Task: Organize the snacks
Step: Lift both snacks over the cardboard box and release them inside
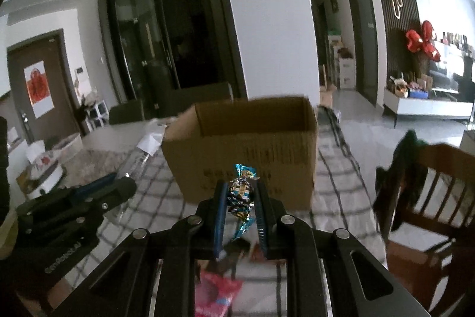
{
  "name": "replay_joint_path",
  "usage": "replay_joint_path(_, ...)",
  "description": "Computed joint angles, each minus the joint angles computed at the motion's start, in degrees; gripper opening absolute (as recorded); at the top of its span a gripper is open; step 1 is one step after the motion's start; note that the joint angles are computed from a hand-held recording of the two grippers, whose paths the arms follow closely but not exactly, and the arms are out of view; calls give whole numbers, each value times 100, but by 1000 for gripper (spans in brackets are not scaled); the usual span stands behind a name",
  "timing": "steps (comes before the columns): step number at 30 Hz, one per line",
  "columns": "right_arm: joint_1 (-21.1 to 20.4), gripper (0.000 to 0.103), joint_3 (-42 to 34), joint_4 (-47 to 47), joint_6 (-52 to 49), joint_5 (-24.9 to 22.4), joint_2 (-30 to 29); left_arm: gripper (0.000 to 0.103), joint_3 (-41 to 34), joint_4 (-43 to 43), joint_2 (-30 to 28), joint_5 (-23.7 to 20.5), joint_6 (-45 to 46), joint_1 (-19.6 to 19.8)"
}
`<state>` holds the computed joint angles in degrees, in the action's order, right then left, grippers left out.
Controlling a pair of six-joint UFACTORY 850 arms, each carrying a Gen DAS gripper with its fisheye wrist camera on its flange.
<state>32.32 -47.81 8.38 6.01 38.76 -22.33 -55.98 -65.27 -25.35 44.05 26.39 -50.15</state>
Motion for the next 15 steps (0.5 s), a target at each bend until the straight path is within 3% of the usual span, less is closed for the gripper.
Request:
replay_joint_path(7, -149, 19, -483, -252, 3, -67, -141, 20, -489, 224, -156, -365, 329, 401)
replay_joint_path(15, -401, 19, -1418, -631, 116, -684, -627, 20, -1223, 329, -514, -1076, 677, 849)
